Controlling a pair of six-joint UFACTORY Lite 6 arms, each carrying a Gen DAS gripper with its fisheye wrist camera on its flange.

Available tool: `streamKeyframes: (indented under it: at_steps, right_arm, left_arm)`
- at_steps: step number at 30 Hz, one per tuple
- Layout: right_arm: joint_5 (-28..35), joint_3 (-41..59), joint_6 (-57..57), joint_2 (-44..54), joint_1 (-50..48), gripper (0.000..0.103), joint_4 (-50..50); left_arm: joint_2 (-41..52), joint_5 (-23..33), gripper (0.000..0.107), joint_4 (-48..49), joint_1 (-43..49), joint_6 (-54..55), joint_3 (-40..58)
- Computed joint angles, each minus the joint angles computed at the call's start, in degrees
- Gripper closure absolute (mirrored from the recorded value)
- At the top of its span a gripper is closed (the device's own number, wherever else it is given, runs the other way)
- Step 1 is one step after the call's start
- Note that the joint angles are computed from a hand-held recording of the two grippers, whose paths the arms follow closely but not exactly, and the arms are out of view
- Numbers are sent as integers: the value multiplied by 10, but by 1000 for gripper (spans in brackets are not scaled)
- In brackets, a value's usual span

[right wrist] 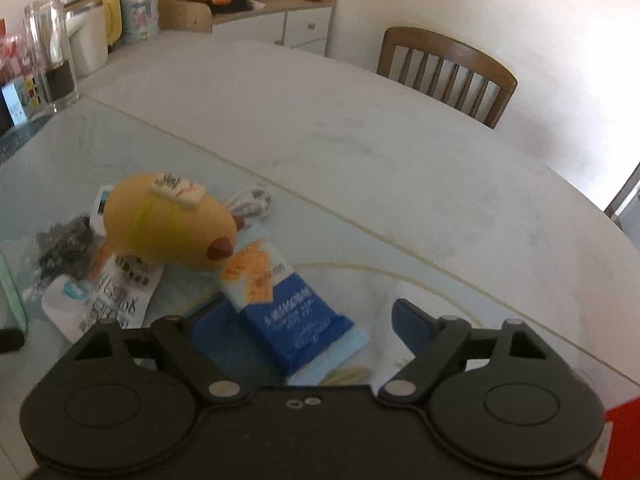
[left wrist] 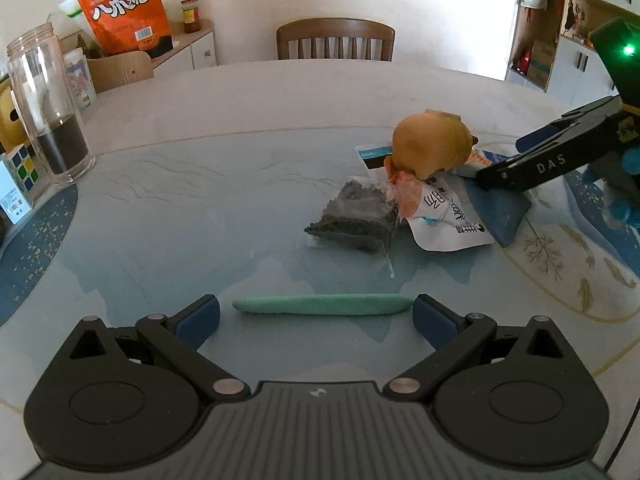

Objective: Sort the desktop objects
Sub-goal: 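Grasp the teal stick with the left gripper while the right grasps the blue snack bar packet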

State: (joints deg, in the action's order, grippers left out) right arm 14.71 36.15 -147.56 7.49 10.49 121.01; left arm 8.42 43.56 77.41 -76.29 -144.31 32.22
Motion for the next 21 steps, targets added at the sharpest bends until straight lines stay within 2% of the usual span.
streamKeyframes:
  at_steps: [4,7,10,16,21]
  right_arm:
    - [19,8,60,8,-13,21,-69]
    - [39,13,128,10,-29,29,-147]
    - [45,17,156,11,-34,32,-182]
    - [51,11,174,7,-42,39,-190]
    - [31,-7,167,-16,-33,45,-172]
  left_arm:
    - [10,1,4,8,9,-3,8]
    - [10,-5,4,30,18,-6,5]
    - [9,-10,4,26,24,2,7]
    - [20,-2,4,8,21,7,24]
    - [22,3,7,9,18,6,26]
